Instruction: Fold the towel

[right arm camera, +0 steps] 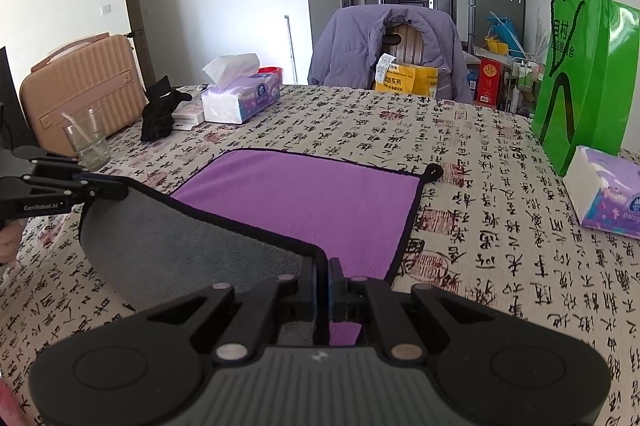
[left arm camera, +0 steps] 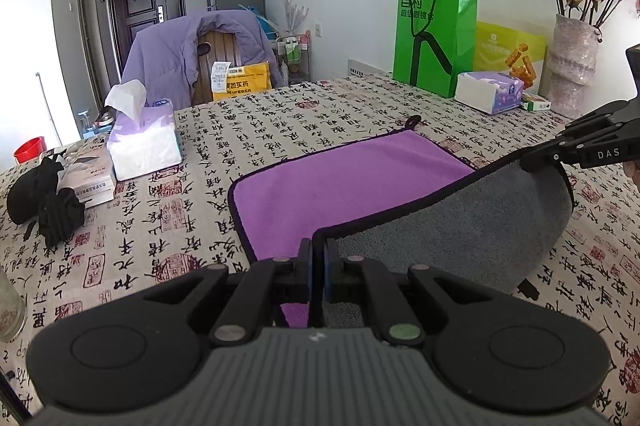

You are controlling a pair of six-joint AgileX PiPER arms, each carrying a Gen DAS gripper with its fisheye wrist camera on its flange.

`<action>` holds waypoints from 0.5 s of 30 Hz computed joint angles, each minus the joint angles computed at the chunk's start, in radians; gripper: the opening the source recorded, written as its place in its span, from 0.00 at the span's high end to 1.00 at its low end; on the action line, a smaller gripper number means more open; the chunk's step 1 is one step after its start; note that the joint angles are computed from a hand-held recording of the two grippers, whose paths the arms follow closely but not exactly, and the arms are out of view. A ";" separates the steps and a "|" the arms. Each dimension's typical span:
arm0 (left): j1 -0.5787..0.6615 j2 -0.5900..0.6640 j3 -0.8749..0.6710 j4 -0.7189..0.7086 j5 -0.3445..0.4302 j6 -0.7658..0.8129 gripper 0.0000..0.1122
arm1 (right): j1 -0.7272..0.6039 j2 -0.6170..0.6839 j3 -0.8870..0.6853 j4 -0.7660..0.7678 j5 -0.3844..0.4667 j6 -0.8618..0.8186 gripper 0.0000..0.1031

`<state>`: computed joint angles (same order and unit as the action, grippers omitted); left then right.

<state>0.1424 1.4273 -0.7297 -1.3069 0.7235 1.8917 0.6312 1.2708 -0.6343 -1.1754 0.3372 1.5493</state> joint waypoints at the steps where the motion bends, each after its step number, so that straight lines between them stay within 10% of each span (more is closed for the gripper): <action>1: -0.003 0.005 -0.006 -0.001 -0.003 -0.003 0.95 | -0.008 0.006 -0.005 0.002 -0.006 -0.008 0.95; 15: -0.062 0.091 -0.098 -0.020 -0.059 -0.027 0.95 | -0.130 0.087 -0.071 0.031 -0.105 -0.119 0.95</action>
